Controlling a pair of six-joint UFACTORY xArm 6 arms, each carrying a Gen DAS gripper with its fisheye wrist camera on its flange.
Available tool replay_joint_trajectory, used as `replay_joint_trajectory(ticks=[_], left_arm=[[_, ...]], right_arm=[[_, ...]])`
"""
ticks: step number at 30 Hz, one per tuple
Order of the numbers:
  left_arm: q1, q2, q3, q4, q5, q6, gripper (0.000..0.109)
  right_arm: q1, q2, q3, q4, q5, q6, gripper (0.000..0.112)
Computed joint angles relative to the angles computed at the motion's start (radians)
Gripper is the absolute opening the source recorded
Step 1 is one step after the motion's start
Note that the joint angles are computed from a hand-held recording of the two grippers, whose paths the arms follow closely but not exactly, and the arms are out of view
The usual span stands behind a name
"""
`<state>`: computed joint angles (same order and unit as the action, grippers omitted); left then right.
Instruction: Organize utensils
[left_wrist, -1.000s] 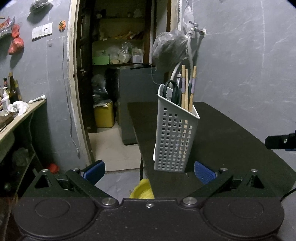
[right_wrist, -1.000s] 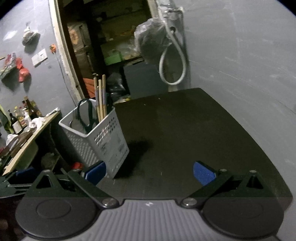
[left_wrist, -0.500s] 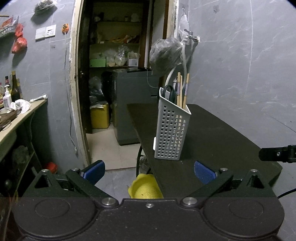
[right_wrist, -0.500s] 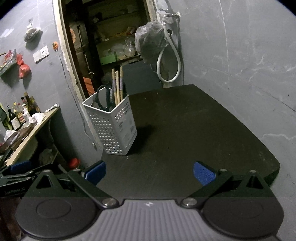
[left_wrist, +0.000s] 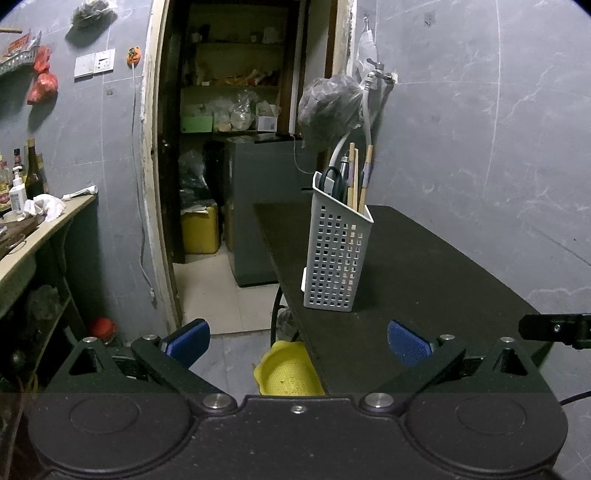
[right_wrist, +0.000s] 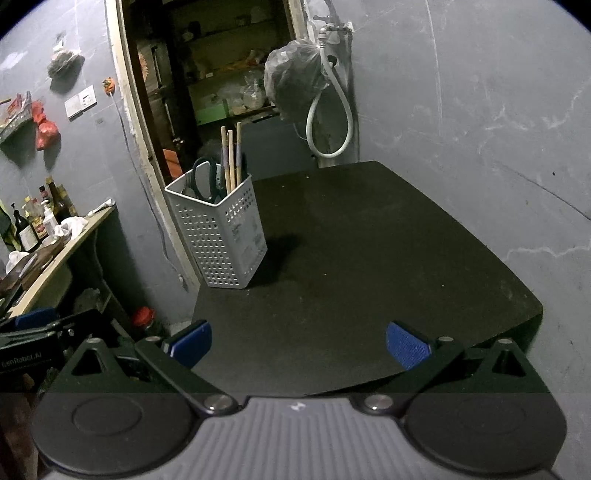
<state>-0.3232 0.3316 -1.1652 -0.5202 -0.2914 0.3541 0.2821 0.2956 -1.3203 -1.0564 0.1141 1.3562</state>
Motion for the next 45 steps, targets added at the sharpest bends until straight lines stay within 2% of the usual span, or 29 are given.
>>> replay_joint_trajectory(ticks=[45], left_arm=[[-0.003, 0.009, -0.017, -0.013, 0.014, 0.023, 0.102]], right_arm=[[0.008, -0.007, 0.005, -0.003, 0.024, 0.021, 0.103]])
